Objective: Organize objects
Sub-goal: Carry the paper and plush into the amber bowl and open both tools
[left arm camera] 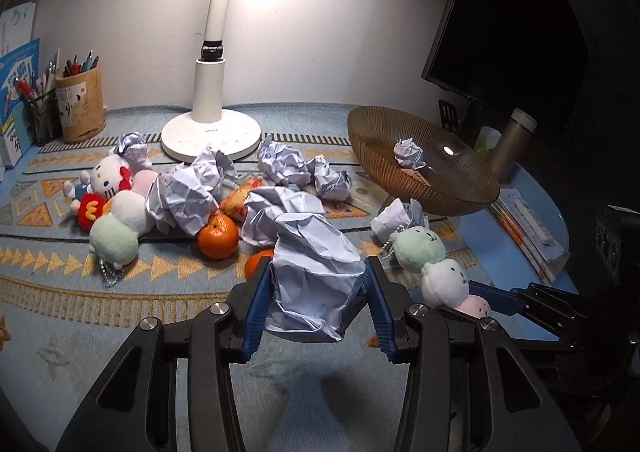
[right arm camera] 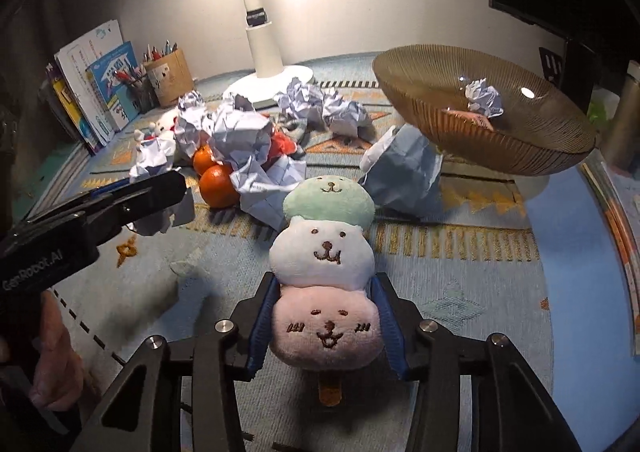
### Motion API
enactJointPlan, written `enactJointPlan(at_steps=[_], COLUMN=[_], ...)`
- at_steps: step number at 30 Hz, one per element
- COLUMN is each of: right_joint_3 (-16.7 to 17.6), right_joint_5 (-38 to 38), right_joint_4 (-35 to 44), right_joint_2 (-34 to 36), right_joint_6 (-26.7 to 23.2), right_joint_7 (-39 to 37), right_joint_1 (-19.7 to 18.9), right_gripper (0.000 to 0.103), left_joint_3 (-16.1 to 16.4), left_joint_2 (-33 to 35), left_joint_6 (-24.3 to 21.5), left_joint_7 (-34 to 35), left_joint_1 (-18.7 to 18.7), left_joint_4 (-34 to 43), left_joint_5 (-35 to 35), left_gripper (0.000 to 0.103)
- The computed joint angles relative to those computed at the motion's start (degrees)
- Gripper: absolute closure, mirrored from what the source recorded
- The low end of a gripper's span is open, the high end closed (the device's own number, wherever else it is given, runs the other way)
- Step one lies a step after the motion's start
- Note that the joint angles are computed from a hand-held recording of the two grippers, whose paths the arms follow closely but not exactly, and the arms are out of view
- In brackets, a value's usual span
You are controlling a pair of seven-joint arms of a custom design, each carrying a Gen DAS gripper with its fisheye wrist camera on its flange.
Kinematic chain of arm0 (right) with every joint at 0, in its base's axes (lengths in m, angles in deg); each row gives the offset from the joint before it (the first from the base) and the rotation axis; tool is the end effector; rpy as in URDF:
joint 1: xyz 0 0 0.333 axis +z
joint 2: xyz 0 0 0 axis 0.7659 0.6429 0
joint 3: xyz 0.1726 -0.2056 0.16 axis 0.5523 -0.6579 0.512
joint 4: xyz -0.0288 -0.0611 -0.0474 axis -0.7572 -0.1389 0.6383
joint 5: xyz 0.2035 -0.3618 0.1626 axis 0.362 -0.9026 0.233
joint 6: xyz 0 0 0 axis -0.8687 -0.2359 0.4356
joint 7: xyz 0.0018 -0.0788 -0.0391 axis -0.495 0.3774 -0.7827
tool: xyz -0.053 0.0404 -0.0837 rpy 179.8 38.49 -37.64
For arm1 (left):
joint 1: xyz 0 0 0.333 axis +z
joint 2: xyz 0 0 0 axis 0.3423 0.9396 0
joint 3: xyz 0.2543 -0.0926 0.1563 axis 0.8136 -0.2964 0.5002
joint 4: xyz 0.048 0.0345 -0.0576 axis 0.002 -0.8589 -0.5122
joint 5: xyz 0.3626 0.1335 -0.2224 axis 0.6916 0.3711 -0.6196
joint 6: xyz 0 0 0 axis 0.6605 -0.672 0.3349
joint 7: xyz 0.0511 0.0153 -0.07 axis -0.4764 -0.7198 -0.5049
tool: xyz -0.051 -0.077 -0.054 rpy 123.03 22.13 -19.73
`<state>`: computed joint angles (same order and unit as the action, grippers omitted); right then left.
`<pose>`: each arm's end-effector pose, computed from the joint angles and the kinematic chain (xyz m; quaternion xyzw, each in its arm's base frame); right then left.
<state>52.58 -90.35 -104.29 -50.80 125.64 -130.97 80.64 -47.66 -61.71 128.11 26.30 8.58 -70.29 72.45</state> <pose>0.4359 0.3914 0.2933 -0.7293 0.5844 -0.1696 0.3127 0.4550 -0.2061 0.3088 -0.5934 0.6794 -0.3965 0.1703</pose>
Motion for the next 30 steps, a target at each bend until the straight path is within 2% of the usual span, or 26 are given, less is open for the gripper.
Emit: enactJointPlan(at_steps=[4, 9, 10, 13, 15, 17, 19, 21, 22, 24, 25, 26, 27, 29, 30], right_joint_3=[0.1, 1.19, 1.15, 0.21, -0.69, -1.44, -2.02, -2.67, -2.96, -3.6, -3.93, -4.18, -4.59, -5.73, -6.01], right_joint_5=[-10.07, -15.38, -15.75, -18.4, -18.42, -17.71, -14.74, -13.4, -12.25, -9.84, -8.77, -6.55, -5.57, -7.31, -8.31], right_joint_4=[-1.44, -0.75, -0.11, 2.14, 4.21, 6.04, 7.35, 8.4, 8.76, 9.27, 9.52, 9.56, 9.48, 9.27, 9.0], right_joint_2=[-5.86, -9.04, -8.96, -7.69, -5.63, -3.55, -1.57, 0.04, 0.73, 1.86, 2.37, 2.84, 3.02, 2.91, 2.56], right_joint_6=[-2.11, -4.66, -5.06, -4.01, -2.32, -1.01, -0.15, 0.6, 0.7, 1.0, 1.18, 1.18, 1.13, 2.16, 2.35], right_joint_7=[10.43, 16.44, 17.21, 21.43, 22.68, 23.04, 20.76, 19.75, 18.74, 16.93, 16.09, 13.9, 13.13, 15.07, 16.11], right_joint_1=[-1.46, -6.17, -7.03, -9.81, -11.52, -12.79, -13.6, -13.84, -13.85, -13.64, -13.46, -13.39, -13.0, -12.27, -11.96], right_gripper=[0.057, 0.057, 0.057, 0.057, 0.057, 0.057, 0.057, 0.056, 0.056, 0.055, 0.054, 0.049, 0.044, 0.044, 0.044], left_joint_3=[-0.81, -2.11, -2.35, 0.26, -1.57, -1.15, 1.31, 0.8, 1.15, 6.23, 7.32, 6.4, 5.58, 1.73, 1.42], left_joint_2=[1.35, 7.18, 8.72, 13.61, 17.35, 20.56, 23.09, 25.29, 26.21, 27.45, 27.7, 27.86, 27.84, 27.36, 26.83], left_joint_6=[-0.63, -3.35, -3.67, -6.9, -9.29, -11.03, -12.28, -12.85, -13.1, -12.88, -12.86, -13.1, -12.65, -12.7, -12.36], left_joint_7=[2.38, -4.17, -3.48, 4.79, 6.0, 7.66, 8.77, 9.42, 9.57, 9.28, 9.19, 9.31, 9.18, 9.36, 9.3], left_joint_1=[-0.64, 1.37, 1.26, -3.86, -2.58, -3.71, -6.77, -6.68, -7.13, -12.25, -13.33, -12.41, -11.53, -7.6, -7.18], left_joint_4=[4.51, 14.79, 16.97, 23.66, 28.18, 32.17, 35.37, 37.6, 38.51, 39.83, 40.02, 40.14, 39.83, 38.93, 38.23], left_joint_5=[-0.33, 9.95, 10.06, 2.8, 2.97, 1.54, -0.37, -1.38, -1.95, -4.08, -4.67, -4.85, -5.27, -5.08, -5.26], left_gripper=[0.061, 0.061, 0.061, 0.061, 0.061, 0.061, 0.061, 0.06, 0.058, 0.049, 0.041, 0.027, 0.027, 0.027, 0.027])
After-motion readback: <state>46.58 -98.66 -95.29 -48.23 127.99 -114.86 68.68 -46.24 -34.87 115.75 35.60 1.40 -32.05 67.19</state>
